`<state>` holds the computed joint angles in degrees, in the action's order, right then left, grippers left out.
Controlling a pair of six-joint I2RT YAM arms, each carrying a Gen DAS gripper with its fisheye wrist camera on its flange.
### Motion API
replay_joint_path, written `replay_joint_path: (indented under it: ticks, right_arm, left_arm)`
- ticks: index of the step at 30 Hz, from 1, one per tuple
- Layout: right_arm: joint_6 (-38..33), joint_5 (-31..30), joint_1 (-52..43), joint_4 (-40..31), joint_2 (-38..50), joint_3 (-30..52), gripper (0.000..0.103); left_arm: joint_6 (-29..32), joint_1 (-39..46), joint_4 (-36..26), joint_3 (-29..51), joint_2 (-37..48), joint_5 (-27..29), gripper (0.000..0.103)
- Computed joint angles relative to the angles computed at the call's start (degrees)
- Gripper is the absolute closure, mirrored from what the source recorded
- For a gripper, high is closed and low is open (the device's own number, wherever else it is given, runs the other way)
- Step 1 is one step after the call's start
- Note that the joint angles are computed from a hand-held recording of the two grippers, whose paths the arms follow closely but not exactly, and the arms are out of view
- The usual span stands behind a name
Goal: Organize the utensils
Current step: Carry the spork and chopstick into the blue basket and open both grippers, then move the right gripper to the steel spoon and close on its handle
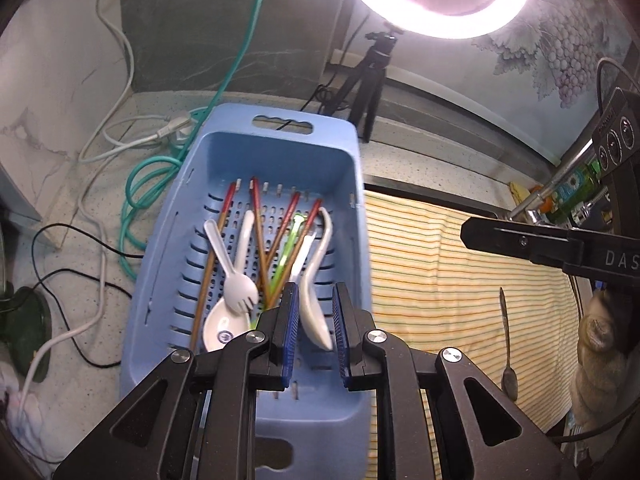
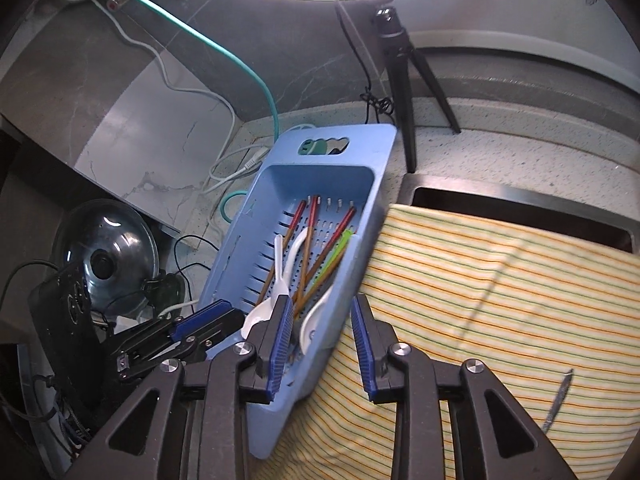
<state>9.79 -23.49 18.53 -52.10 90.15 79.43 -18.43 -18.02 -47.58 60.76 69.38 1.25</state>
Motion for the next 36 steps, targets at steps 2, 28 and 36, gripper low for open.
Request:
replay_joint_path:
  ticks: [2, 28, 36]
  right_arm:
    - [-2.3, 0.4, -1.6, -1.1, -1.6, -0.4, 0.072]
    - [-44.6, -9.7, -41.6, -19.7, -3.9, -6.3, 0.070]
    - [-49.4, -9.8, -43.9, -23.4, 2.9, -9.3, 0.070]
  left_arm:
    - [-2.0, -3.8, -0.8, 0.9, -0.5, -2.9, 0.088]
    - [-28.8, -46.7, 6.2, 1.6, 12.1, -15.6, 0.062]
    - [-32.3, -49.4, 13.2, 2.4, 20.3, -13.1, 0.062]
